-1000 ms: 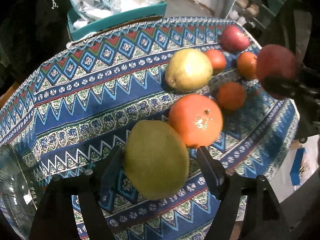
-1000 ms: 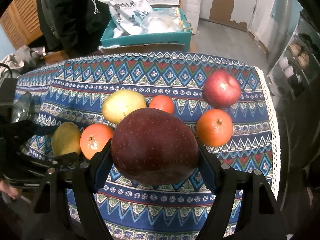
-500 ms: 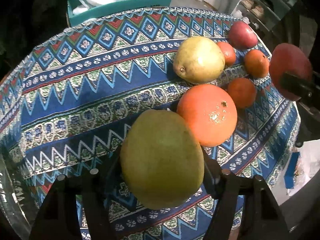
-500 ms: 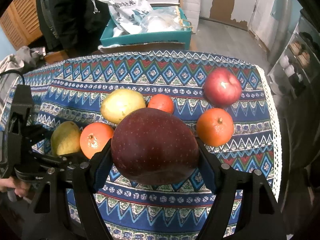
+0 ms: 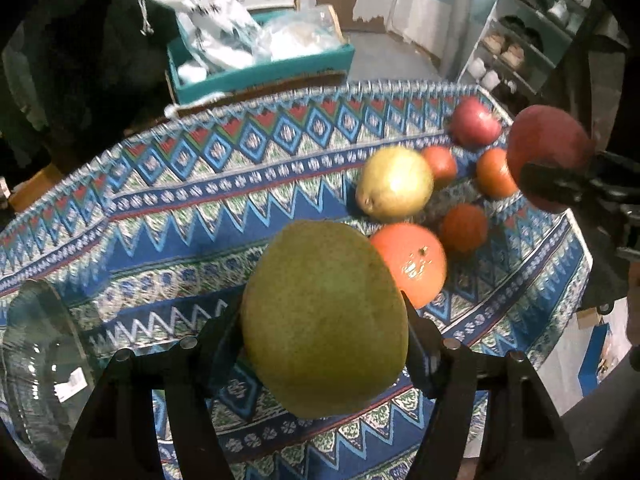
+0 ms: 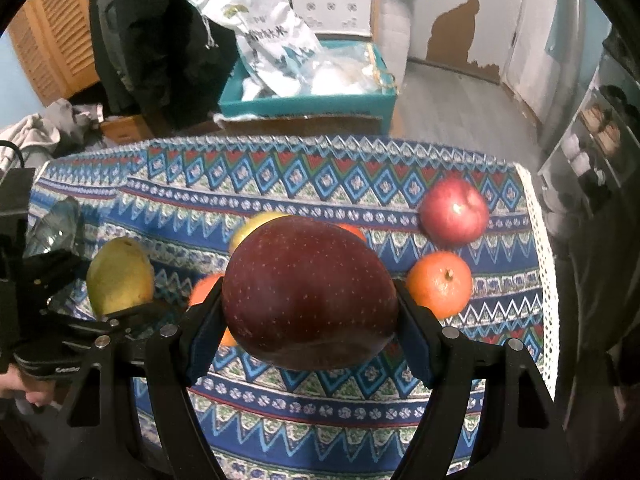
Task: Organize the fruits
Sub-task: 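Lift and carry the pear in the left tool while the right tool carries the apple toward the glass bowl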
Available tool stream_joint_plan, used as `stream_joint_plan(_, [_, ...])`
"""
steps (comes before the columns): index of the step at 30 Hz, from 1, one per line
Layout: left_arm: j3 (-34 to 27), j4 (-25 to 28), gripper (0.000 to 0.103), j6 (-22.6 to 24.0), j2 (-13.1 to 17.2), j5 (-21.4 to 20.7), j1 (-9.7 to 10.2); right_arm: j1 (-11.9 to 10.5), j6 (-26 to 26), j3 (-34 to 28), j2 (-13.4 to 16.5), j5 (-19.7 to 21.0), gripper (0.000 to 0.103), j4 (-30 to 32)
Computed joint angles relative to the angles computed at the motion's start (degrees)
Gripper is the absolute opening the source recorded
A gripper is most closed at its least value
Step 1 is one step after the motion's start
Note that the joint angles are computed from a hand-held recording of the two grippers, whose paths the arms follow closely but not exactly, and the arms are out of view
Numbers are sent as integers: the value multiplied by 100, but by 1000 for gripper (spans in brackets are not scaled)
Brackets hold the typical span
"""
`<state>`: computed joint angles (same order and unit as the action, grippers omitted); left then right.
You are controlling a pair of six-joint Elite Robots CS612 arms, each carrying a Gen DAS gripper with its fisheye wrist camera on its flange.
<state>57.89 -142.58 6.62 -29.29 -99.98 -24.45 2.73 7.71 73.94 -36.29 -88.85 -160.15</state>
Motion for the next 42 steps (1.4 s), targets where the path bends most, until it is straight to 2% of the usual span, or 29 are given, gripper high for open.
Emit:
stream_joint_plan(9, [267,-523,71,-108,-272,-72,75,105,-124,-58,-67,72,76,-297])
stream_joint_plan(23, [634,-1103,71,-287,-598,-14,247,274,-344,-305,-74,502,76,-605])
stream_joint_plan(42, [847,-1495,71,-837,-732,149,606,602,-661,-1425,389,999,76,-20])
